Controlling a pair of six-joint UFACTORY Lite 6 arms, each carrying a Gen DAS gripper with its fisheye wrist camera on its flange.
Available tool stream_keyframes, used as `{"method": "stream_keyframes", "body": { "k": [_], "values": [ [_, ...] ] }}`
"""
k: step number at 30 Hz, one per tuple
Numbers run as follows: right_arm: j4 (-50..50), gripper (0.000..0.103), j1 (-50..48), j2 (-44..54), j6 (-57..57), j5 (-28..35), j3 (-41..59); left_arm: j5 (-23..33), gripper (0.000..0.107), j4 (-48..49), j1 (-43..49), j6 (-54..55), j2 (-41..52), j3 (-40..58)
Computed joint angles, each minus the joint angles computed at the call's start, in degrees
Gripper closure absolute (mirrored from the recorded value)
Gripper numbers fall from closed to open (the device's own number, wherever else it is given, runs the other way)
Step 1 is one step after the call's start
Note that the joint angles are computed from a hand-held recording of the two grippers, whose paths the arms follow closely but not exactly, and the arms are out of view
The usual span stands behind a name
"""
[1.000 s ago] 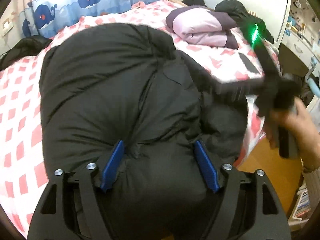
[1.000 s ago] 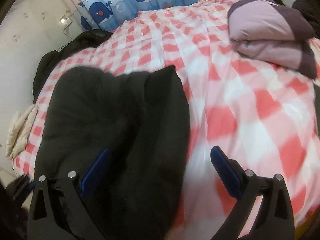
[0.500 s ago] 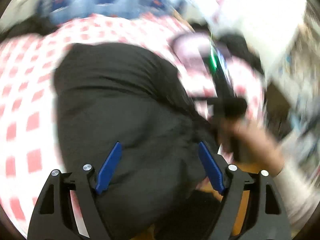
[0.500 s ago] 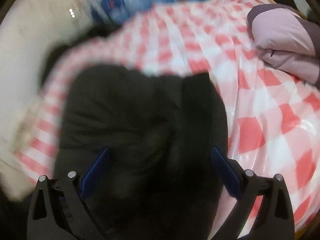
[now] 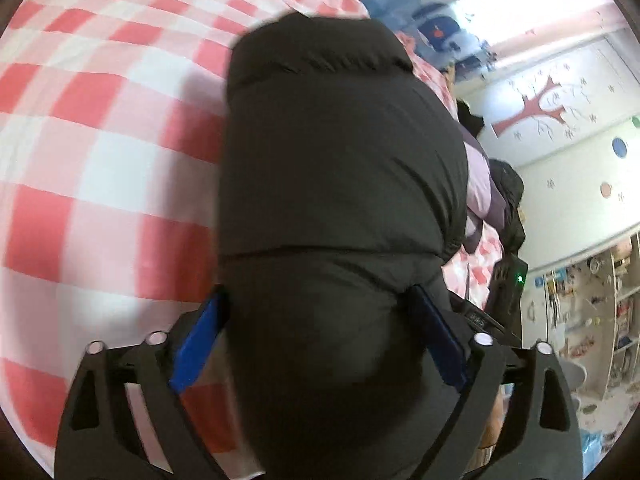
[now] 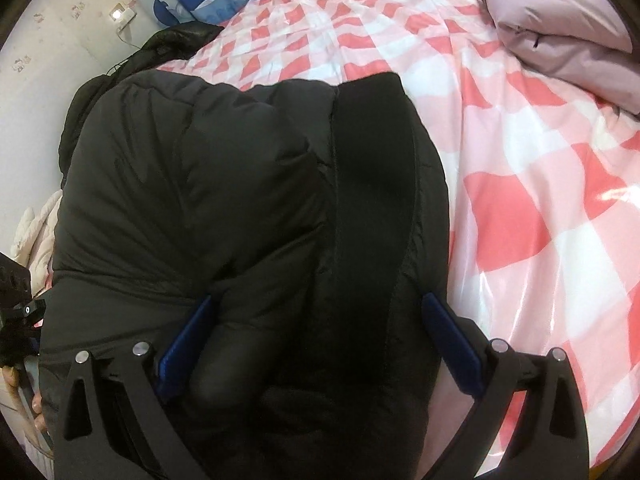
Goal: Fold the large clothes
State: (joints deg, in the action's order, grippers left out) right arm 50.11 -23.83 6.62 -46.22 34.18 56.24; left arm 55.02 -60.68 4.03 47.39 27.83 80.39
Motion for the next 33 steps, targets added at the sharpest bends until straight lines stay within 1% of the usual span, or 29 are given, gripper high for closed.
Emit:
{"method": "stream_keyframes", "body": {
  "k": [1,4,5,6,8,10,11,13,14,15,16,17,19,20,22,23,24,25,27,29,30,31,32,33],
  "values": [
    [0.6,0.007,-0.1,0.2,-0.5,-0.1,-0.1,-1.5,0.015,0.6,-1.5,-0.3,-0.6,-0.5],
    [2.5,0.007,0.4,0.3,-1.8,-1.7,-1.1,-10.3,0.016,4.4,-7.3,-1.9,-6.6,-4.1],
    [3.3,0.007,0.7,-0.2,-2.2,-2.3,-1.9,-14.9,0.026,5.4,-9.5,-1.1,-10.8,-7.5],
    [5.9,0.006,0.9,-0.7,-3.9,-3.4,-3.0,-18.3,0.034,7.2,-11.1,-0.9,-14.1,-9.3],
    [9.7,0.006,1.4,-2.5,-6.3,-4.9,-5.8,-24.9,0.039,10.5,-14.1,-0.6,-20.6,-13.5],
    [16.6,0.005,3.2,-3.6,-9.6,-5.7,-7.8,-28.0,0.041,14.2,-14.5,-2.6,-24.4,-14.6],
    [19.1,0.005,4.5,-3.5,-10.5,-5.8,-7.9,-29.8,0.041,15.9,-13.6,-3.0,-27.7,-16.8],
    [24.5,0.006,10.1,-2.0,-13.0,-6.4,-6.8,-29.3,0.041,18.3,-10.2,-3.9,-29.8,-17.4],
    [26.8,0.005,12.6,-0.2,-14.7,-5.7,-5.6,-27.7,0.041,18.8,-7.4,-3.8,-29.2,-17.4],
    [27.6,0.005,14.2,1.5,-15.4,-4.9,-4.1,-24.7,0.039,18.6,-4.4,-3.0,-27.2,-15.8],
    [27.0,0.005,15.9,3.2,-15.3,-4.5,-2.4,-22.0,0.038,18.6,-2.1,-2.9,-24.6,-14.5],
    [24.1,0.005,17.1,4.3,-13.3,-4.6,-0.7,-18.9,0.036,18.4,0.7,-2.6,-21.6,-13.2],
    [19.6,0.006,16.7,4.1,-10.1,-3.7,0.4,-15.0,0.033,13.9,5.3,2.2,-18.2,-12.6],
    [18.5,0.006,14.9,3.3,-9.4,-1.4,0.1,-15.0,0.033,12.8,5.6,4.2,-18.6,-13.3],
    [16.2,0.006,12.6,-0.8,-8.5,0.8,-2.3,-16.2,0.030,11.8,4.9,6.1,-19.5,-14.6],
    [12.7,0.006,12.5,-3.6,-7.3,0.4,-4.0,-17.0,0.026,12.1,4.2,6.0,-19.6,-14.9],
    [8.4,0.006,12.9,-5.0,-5.1,0.0,-4.8,-18.6,0.025,12.4,3.1,6.1,-20.5,-15.9],
    [6.3,0.006,12.8,-5.2,-4.4,0.6,-5.4,-19.7,0.025,12.4,2.4,6.2,-21.0,-16.6],
    [9.0,0.006,8.9,-5.0,-6.9,5.8,-6.5,-19.5,0.025,11.5,3.9,7.5,-22.3,-18.4],
    [16.2,0.006,1.1,-4.0,-11.3,15.9,-7.4,-18.1,0.025,12.4,4.9,6.0,-21.9,-17.6],
    [17.4,0.006,-1.2,-4.2,-12.2,18.4,-7.7,-17.1,0.025,13.3,5.2,4.8,-21.8,-16.8],
    [16.2,0.006,-2.0,-5.8,-12.2,18.5,-8.4,-16.3,0.025,13.8,5.6,4.1,-22.1,-16.4],
    [13.3,0.006,-0.7,-7.1,-11.1,16.2,-8.6,-16.5,0.025,14.3,5.4,3.6,-22.9,-16.9],
    [8.5,0.006,2.8,-7.9,-8.9,12.5,-9.0,-17.3,0.025,15.3,5.0,3.2,-23.9,-17.5]
  ]
}}
